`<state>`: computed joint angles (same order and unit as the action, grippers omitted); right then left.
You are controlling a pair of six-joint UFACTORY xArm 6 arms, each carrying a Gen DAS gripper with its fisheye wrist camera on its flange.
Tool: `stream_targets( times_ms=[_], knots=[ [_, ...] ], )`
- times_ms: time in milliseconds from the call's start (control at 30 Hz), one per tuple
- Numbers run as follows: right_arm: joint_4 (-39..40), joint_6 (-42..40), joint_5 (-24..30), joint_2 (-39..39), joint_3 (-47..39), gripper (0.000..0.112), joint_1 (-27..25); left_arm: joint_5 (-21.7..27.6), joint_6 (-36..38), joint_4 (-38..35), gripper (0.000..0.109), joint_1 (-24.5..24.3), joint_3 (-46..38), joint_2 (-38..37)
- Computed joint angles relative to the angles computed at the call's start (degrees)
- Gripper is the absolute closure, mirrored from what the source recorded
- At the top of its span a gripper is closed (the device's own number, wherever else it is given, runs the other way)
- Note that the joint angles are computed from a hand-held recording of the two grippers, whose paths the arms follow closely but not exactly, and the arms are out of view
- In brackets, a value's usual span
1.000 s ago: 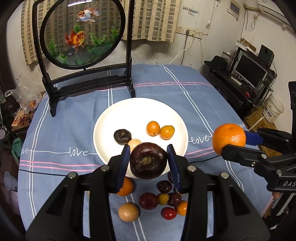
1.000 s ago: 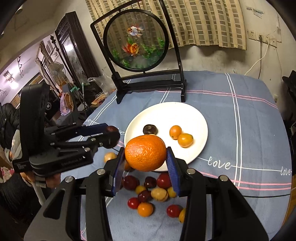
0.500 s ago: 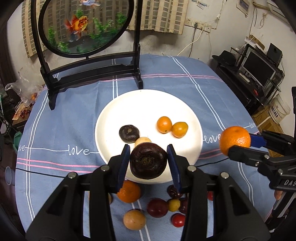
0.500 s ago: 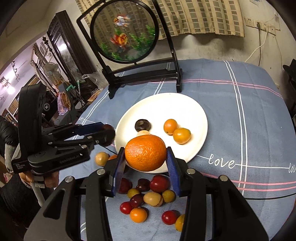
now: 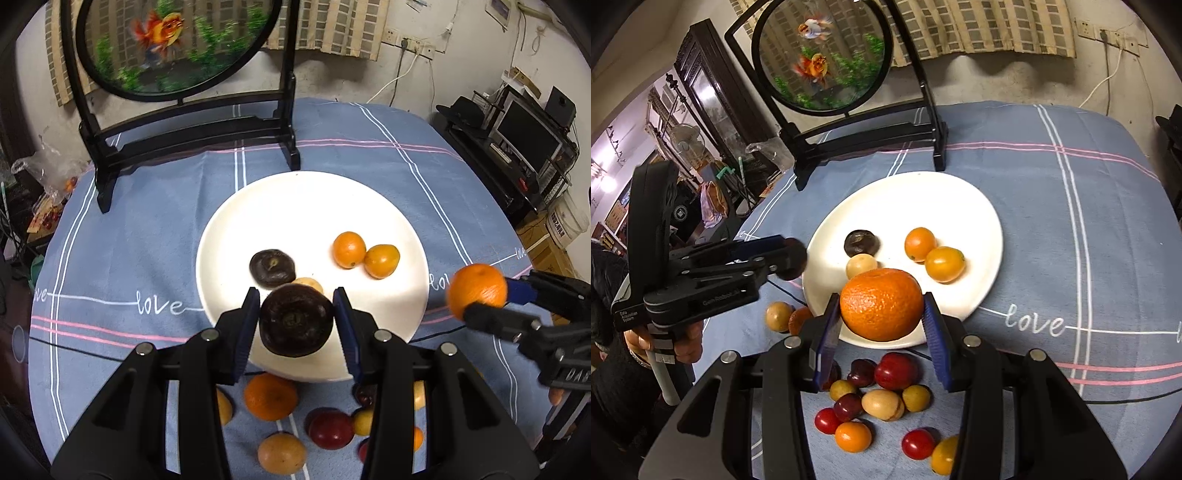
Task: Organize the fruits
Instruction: 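Lower both fruits onto the plate and open both tools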
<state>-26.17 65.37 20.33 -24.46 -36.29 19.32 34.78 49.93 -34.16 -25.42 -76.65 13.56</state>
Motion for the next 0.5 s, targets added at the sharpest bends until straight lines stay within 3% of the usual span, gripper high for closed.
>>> stream_targets(
  times_ms=[500],
  knots=[
    [1.6,-3.2,-2.6,4.2,-3.0,0.068,-1.3,-1.6,-1.7,1.9,0.067,-1.5,-2.0,1.5]
  ],
)
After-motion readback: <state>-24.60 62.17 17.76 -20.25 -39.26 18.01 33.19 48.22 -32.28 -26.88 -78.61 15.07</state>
